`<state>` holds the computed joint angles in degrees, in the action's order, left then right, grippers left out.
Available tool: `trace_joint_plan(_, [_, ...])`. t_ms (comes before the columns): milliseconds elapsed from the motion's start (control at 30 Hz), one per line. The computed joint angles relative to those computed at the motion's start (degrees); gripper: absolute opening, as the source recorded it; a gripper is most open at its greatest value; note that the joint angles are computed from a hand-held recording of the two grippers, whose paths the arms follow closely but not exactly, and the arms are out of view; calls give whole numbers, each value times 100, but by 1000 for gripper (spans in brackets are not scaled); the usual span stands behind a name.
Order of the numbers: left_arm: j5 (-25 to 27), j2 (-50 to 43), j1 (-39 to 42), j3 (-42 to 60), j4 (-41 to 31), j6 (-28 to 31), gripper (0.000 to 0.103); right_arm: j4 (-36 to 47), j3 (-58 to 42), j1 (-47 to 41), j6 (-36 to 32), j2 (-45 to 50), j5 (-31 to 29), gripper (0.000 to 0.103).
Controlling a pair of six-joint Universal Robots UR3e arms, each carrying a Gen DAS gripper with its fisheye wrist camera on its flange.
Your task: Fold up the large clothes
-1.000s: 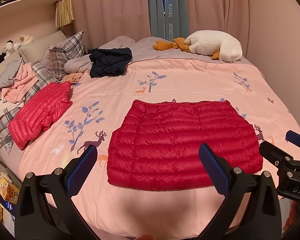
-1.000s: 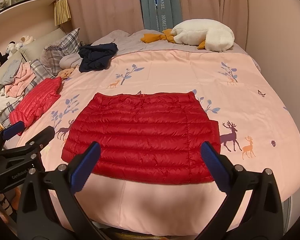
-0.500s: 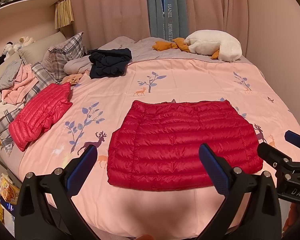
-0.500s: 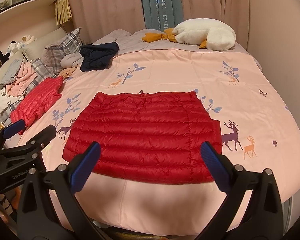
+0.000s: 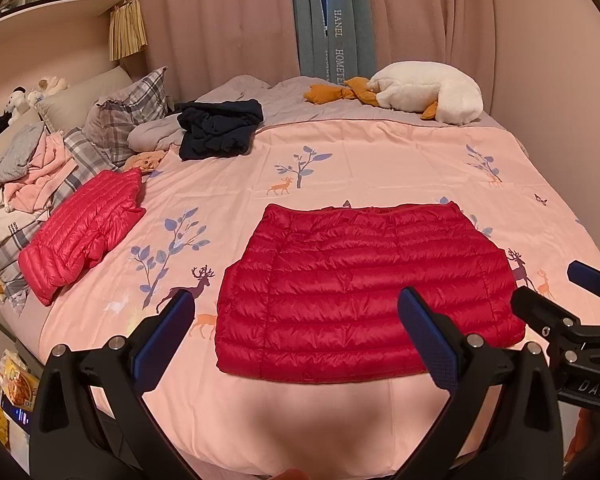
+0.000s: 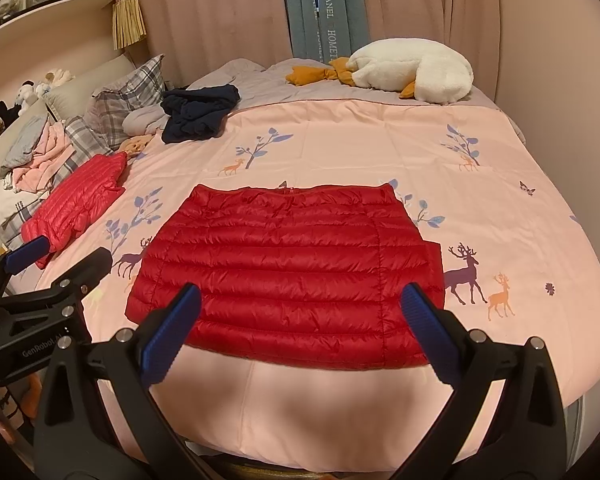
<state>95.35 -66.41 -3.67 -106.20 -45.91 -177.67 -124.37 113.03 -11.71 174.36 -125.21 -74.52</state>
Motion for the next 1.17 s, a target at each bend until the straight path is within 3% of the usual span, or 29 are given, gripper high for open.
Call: trace_joint_plan(1167, [-26,-54,-8,175,-191,-36,102,37,-49,26,16,29,1,101])
